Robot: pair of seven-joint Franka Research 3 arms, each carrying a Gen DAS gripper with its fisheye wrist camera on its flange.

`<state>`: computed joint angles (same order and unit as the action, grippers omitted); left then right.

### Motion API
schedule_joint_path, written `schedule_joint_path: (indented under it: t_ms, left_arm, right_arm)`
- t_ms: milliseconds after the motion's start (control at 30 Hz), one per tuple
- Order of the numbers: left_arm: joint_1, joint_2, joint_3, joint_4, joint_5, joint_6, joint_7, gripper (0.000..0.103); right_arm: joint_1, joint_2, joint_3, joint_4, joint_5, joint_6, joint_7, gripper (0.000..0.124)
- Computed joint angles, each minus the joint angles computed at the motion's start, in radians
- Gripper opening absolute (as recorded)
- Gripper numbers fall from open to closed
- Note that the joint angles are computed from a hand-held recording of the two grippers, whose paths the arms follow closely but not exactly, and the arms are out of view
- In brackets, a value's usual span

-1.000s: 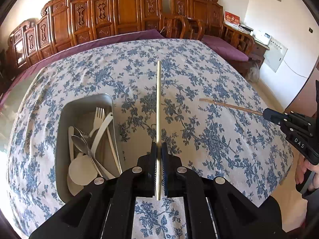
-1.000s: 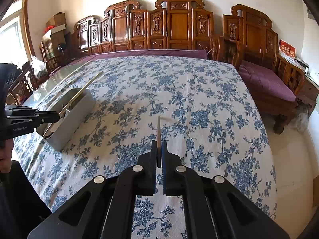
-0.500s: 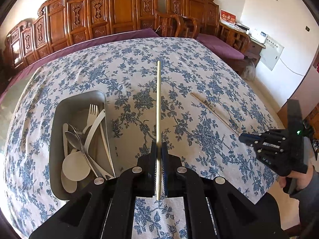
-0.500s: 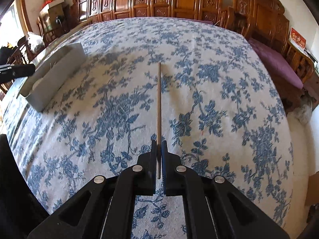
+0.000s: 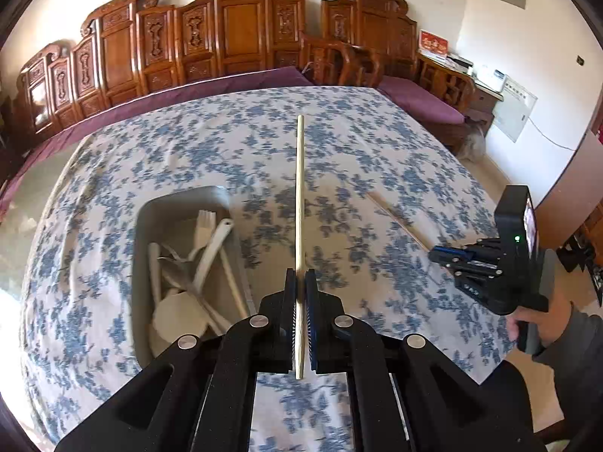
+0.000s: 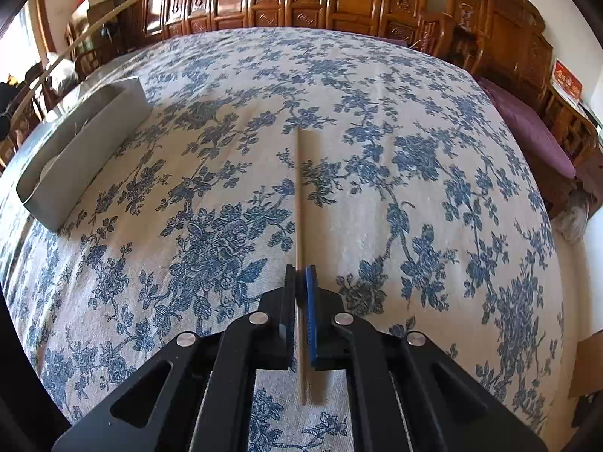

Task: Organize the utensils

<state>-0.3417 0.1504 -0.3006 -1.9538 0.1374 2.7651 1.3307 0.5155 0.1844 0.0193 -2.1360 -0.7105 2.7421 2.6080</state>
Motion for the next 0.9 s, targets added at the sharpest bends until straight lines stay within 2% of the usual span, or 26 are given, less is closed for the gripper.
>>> schedule_joint_path:
  t_ms: [100,267,500,700,900]
  left_arm:
    - [0.016,-0.008,0.013,-0.008,-0.001,-0.007,0.001,0.004]
    - [0.042,0.0,0.025,-0.009,-0.01,-0.027,0.022,0.004]
    - [0.093,0.077,0.028,0.051,-0.084,-0.117,0.082,0.004]
    - [0.11,0.135,0.028,0.093,-0.091,-0.164,0.087,0.004]
    - [0.116,0.117,0.025,0.061,-0.103,-0.145,0.101,0.005]
  right_arm:
    - [0.014,-0.003,-0.002,0.016,-0.031,-0.019,0.024,0.006]
    - [0.017,-0.019,0.015,0.04,-0.041,0.003,0.042,0.006]
    - [0.051,0.018,0.038,0.161,-0.025,-0.001,-0.002,0.006]
    - [0.101,0.1,0.036,0.299,0.072,0.024,-0.077,0.006]
    - [0.165,0.226,0.016,0.479,0.193,-0.002,-0.168,0.006]
